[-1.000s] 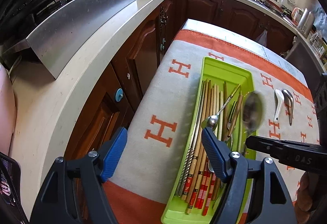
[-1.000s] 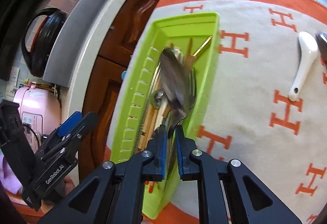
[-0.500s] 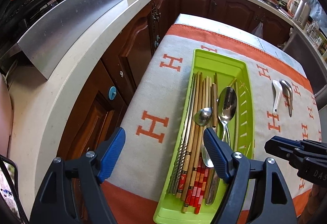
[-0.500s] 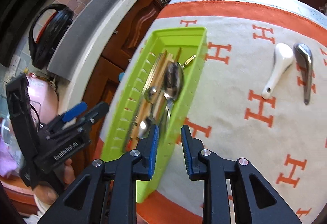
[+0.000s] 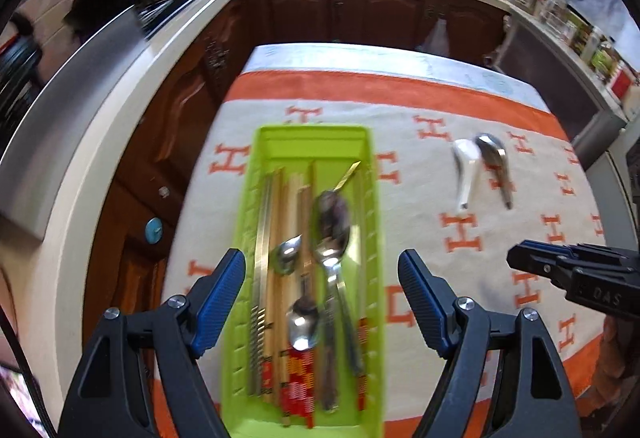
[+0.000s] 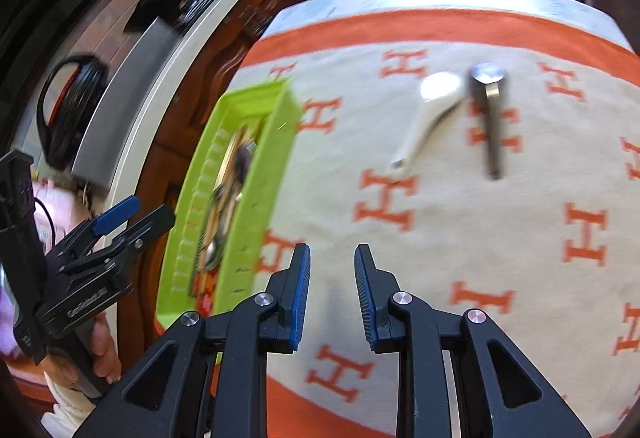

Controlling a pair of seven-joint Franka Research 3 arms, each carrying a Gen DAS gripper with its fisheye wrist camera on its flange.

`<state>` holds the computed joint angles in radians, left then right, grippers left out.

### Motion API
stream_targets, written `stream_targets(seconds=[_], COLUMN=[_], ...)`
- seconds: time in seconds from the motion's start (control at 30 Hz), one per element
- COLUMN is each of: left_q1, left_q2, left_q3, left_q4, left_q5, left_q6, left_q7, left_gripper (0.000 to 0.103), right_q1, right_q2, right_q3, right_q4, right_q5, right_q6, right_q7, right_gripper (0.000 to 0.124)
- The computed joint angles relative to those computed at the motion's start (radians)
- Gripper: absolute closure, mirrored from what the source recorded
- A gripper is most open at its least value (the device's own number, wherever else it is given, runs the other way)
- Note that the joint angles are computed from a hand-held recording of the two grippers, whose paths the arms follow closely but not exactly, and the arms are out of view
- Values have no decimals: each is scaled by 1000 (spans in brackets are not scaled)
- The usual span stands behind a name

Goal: Organize utensils
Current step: 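Grasp the white ceramic spoon with the left gripper while the right gripper grasps the dark metal spoon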

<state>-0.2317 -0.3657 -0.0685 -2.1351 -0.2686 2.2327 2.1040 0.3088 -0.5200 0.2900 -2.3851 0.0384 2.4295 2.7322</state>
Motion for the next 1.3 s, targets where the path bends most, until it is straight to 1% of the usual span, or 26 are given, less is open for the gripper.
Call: stream_targets(seconds=[0.13,0.27,0.37,0.43,0.53,0.6,0.67,0.8,0.87,0.93,0.97,1.0,1.07,1.1,1.2,1.27,1.3], left_q1=[-40,-63,-63,-64,-64,-63,-60,-53,-48,-46,-45,-45,-45,-46,-52,-56,-59], left_q2=[65,180,278,348,408,446,488,534,537,540,542,544,548,550,548,544,542], left_q3=[-26,-69,-107,-137,-170,-185,-196,-215,-220,-224,-225,-227,-231,-233,-239,-244,-247], left_q4=[88,206,298,355,386,406,436,461,455,454,454,455,458,458,456,448,445], left_q5=[-48,-107,-129,-130,-102,-84,-78,-71,-68,-67,-67,-69,-71,-72,-65,-69,-72], left_q6=[-67,-143,-209,-241,-229,-219,-230,-253,-253,-252,-251,-250,-250,-250,-240,-233,-229], left_q7=[7,-16,-54,-91,-141,-174,-200,-222,-214,-210,-210,-208,-204,-201,-184,-164,-153], left_gripper=[26,26,26,26,26,26,26,26,27,27,27,27,27,27,31,37,38], right_q1=[-33,-80,-115,-130,-163,-159,-147,-107,-68,-36,-32,-55,-128,-146,-188,-210,-216], right_q2=[-125,-199,-219,-220,-202,-177,-150,-89,-50,-23,-15,-15,-17,-35,-108,-163,-181], right_q3=[-38,-82,-118,-145,-162,-190,-223,-273,-302,-322,-319,-295,-213,-192,-150,-129,-124], right_q4=[-108,-196,-250,-287,-311,-334,-352,-364,-365,-372,-371,-376,-369,-378,-405,-422,-428], right_q5=[12,41,78,112,139,178,227,321,380,429,444,446,418,408,381,360,351], right_q6=[18,66,113,162,202,264,326,422,485,560,571,580,573,572,550,529,523], right_q7=[6,-31,-72,-105,-151,-196,-244,-354,-414,-471,-483,-477,-433,-417,-369,-340,-329], right_gripper=[101,101,98,95,94,94,94,94,94,111,113,118,118,118,118,118,118])
